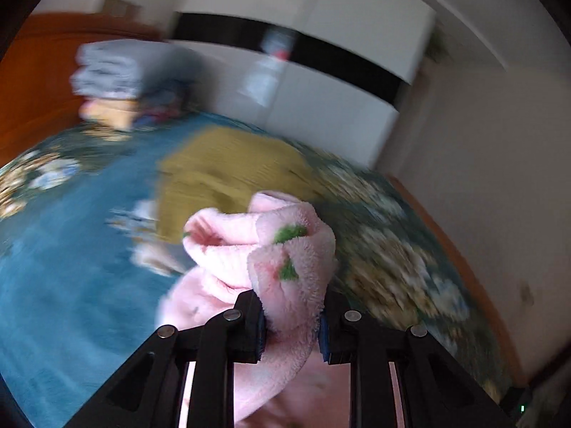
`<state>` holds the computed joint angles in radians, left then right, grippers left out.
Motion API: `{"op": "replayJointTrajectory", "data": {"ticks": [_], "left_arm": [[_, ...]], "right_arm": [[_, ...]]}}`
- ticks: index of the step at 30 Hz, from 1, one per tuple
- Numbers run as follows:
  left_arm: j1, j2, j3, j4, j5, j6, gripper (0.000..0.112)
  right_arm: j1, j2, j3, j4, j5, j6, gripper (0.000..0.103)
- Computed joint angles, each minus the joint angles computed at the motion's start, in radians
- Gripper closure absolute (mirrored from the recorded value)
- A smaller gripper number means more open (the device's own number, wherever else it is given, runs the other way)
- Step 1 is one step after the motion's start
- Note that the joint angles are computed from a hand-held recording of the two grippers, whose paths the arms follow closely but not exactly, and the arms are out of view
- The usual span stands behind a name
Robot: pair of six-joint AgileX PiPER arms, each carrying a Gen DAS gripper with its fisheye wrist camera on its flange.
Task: Fold clothes
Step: 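Grasp the pink blanket fold with the right gripper while the left gripper holds its edge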
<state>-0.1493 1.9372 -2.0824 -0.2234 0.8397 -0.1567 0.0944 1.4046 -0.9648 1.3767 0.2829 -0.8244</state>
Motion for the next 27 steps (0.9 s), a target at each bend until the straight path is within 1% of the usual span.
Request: {"op": "replayJointTrajectory", "data": {"ticks": [2,4,5,8,10,12,13,14,15,16,17,19,21,22,24,26,27], "left_arm": [[-0.078,0.109,-0.155,0.012,0.097,0.002,0.088],[-0.138,0.211,-0.279,0.057,0.198,-0.02,0.088],[-0.157,0.243,-0.307,0.07,0.23,-0.028,0.088],[-0.197,0.291,-0.315,0.089,0.272,-0.042,0.088],[-0.226,0.283,-0.274,0.12,0.268,-0.057,0.086],[-0.26,0.267,-0.235,0.16,0.264,-0.075,0.081],[-0.264,0.255,-0.21,0.163,0.257,-0.074,0.076],[-0.266,0.239,-0.181,0.161,0.247,-0.07,0.066],[-0.268,0.223,-0.153,0.159,0.238,-0.067,0.061],[-0.27,0.21,-0.132,0.152,0.23,-0.057,0.052],[-0.271,0.197,-0.114,0.14,0.221,-0.043,0.05],[-0.265,0.168,-0.082,0.108,0.21,-0.008,0.049],[-0.238,0.124,-0.027,0.03,0.183,0.052,0.049],[-0.217,0.092,0.009,-0.012,0.164,0.09,0.048],[-0.18,0.032,0.082,-0.011,0.112,0.105,0.045],[-0.129,-0.021,0.155,0.043,0.062,0.07,0.042],[-0.105,-0.04,0.189,0.091,0.045,0.035,0.042]], "right_arm": [[-0.014,0.004,-0.001,-0.069,0.015,0.086,0.07],[-0.032,0.013,-0.006,-0.114,0.035,0.142,0.07],[-0.04,0.017,-0.008,-0.142,0.042,0.179,0.07],[-0.055,0.032,-0.012,-0.147,0.058,0.194,0.07],[-0.06,0.031,-0.009,-0.141,0.062,0.192,0.07],[-0.062,0.032,-0.01,-0.134,0.065,0.186,0.07],[-0.061,0.034,-0.011,-0.137,0.064,0.189,0.07],[-0.056,0.037,-0.014,-0.149,0.06,0.2,0.07],[-0.053,0.04,-0.016,-0.16,0.057,0.211,0.07],[-0.05,0.044,-0.017,-0.169,0.056,0.221,0.07],[-0.048,0.047,-0.019,-0.178,0.055,0.23,0.07],[-0.046,0.052,-0.021,-0.18,0.057,0.233,0.07],[-0.046,0.056,-0.021,-0.169,0.062,0.224,0.07],[-0.047,0.055,-0.019,-0.153,0.066,0.21,0.07],[-0.055,0.045,-0.011,-0.071,0.088,0.125,0.07],[-0.055,0.035,-0.006,0.014,0.118,0.02,0.064],[-0.053,0.034,-0.006,0.05,0.136,-0.025,0.055]]}}
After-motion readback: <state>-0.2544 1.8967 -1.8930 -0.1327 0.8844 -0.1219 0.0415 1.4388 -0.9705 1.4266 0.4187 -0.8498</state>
